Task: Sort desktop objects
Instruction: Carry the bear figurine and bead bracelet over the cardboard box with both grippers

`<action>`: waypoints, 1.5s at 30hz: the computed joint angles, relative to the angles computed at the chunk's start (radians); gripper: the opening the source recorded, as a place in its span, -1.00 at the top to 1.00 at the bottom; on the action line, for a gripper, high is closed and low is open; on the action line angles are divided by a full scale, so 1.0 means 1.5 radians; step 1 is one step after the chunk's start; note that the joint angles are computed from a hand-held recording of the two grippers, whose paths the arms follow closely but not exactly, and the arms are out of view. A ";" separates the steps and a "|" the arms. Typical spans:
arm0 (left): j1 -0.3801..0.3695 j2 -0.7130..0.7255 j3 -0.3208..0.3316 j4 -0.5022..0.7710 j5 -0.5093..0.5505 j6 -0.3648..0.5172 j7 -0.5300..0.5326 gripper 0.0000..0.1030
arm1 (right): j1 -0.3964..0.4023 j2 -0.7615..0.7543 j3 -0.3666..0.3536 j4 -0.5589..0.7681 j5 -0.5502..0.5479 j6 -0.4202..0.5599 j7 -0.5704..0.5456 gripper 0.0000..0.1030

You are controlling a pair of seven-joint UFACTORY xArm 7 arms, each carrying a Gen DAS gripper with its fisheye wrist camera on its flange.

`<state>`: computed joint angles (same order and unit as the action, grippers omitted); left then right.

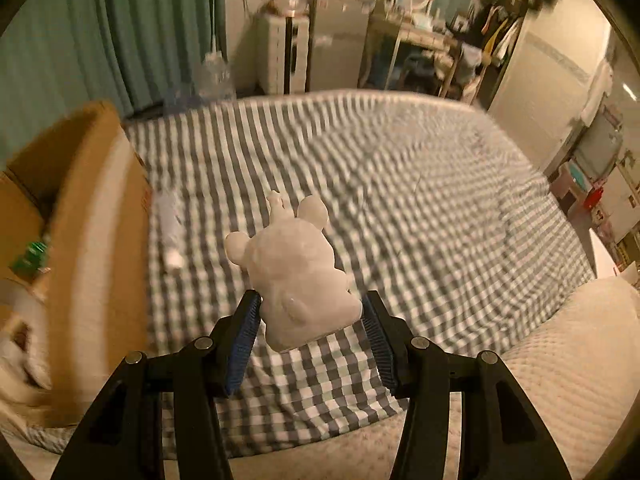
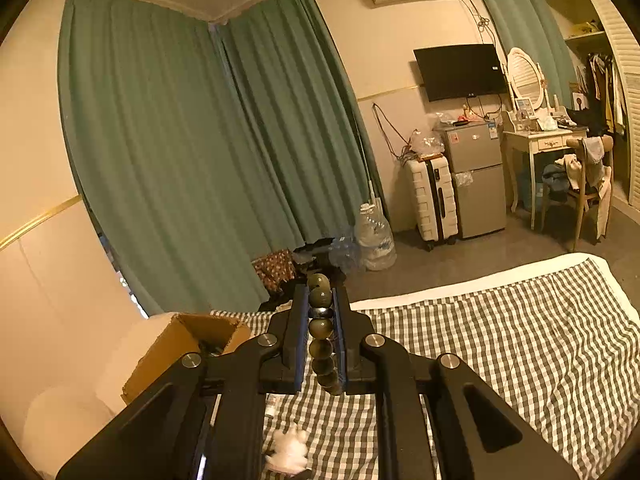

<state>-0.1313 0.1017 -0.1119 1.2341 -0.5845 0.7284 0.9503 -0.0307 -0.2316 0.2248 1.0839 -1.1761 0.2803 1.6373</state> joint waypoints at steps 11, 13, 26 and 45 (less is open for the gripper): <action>0.056 -0.062 0.055 0.063 -0.143 0.038 0.145 -0.02 | 0.050 0.014 0.043 0.054 -0.068 0.067 0.069 0.79; 0.065 -0.059 0.064 0.079 -0.163 0.040 0.164 -0.02 | 0.067 0.023 0.039 0.066 -0.081 0.069 0.083 0.79; 0.171 0.068 0.057 0.254 -0.263 0.040 0.204 -0.03 | 0.203 0.139 0.007 0.180 -0.097 0.140 0.052 0.79; 0.242 0.305 -0.017 0.515 -0.060 0.093 0.019 -0.03 | 0.324 0.417 -0.103 0.414 0.072 0.053 -0.142 0.79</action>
<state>0.2312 0.5596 -0.1374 2.0066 -0.6745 0.8673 0.9792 0.4547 0.3939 0.0699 1.7052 -1.0676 0.3606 1.4245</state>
